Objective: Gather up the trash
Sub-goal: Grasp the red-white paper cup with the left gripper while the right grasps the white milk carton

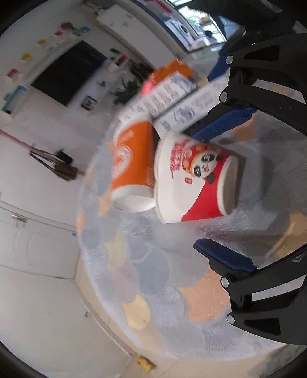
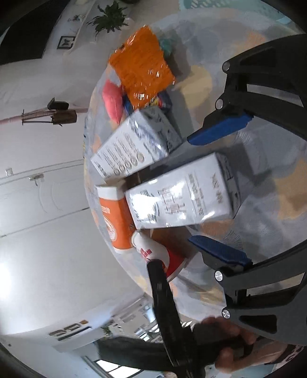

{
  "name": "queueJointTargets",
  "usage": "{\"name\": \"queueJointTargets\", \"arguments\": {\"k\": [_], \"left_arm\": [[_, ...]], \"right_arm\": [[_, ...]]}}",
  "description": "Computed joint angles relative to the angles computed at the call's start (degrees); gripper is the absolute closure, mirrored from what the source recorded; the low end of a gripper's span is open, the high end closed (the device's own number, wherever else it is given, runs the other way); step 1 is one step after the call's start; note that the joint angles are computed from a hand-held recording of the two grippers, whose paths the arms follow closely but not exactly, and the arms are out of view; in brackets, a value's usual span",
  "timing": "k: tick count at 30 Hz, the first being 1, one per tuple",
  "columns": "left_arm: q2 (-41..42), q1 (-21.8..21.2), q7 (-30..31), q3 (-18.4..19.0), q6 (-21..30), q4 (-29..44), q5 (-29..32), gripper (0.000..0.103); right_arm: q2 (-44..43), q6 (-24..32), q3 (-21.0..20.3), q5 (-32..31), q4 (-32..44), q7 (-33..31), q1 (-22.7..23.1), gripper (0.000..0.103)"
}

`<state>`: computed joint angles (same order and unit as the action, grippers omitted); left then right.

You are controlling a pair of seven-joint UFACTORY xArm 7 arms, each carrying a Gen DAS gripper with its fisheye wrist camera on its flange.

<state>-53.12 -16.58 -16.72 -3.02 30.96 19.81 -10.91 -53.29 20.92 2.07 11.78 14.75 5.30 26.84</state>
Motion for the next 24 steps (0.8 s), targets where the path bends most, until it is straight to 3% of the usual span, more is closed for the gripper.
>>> {"name": "queueJointTargets", "arguments": {"k": [4, 5, 6, 11, 16, 20, 24], "left_arm": [[1.16, 1.38, -1.96, -2.64, -2.04, -0.39, 1.84, 0.025], [0.53, 0.72, -1.55, -2.00, -2.21, -0.83, 1.84, 0.031], [0.35, 0.34, -1.53, -1.77, -1.91, -0.84, 1.83, 0.031], [-5.26, -0.23, -2.48, -2.76, 0.09, -3.33, 2.45, 0.035], [-12.53, -2.00, -3.53, -3.62, 2.88, -5.63, 2.98, 0.035], [-17.18, -3.29, -4.54, -4.57, 4.95, -6.21, 3.31, 0.035], [-17.87, -4.35, -5.08, -5.19, 5.15, -5.51, 3.33, 0.035]], "right_arm": [[4.51, 0.95, 5.82, -3.32, 2.71, 3.98, -3.80, 0.029], [4.73, 0.99, 6.32, -3.93, 2.80, 4.62, -4.08, 0.034], [4.30, 1.34, 6.26, -4.35, 2.58, 4.82, -3.87, 0.045], [-1.44, 5.49, 7.26, -6.45, 0.24, 6.31, -3.38, 0.049], [-13.27, 15.59, 8.44, -8.14, -3.23, 7.64, -1.81, 0.049], [-20.35, 24.36, 6.28, -7.25, -4.27, 7.43, -0.37, 0.046], [-18.61, 23.93, 4.35, -5.62, -2.94, 5.80, -1.53, 0.031]]}}
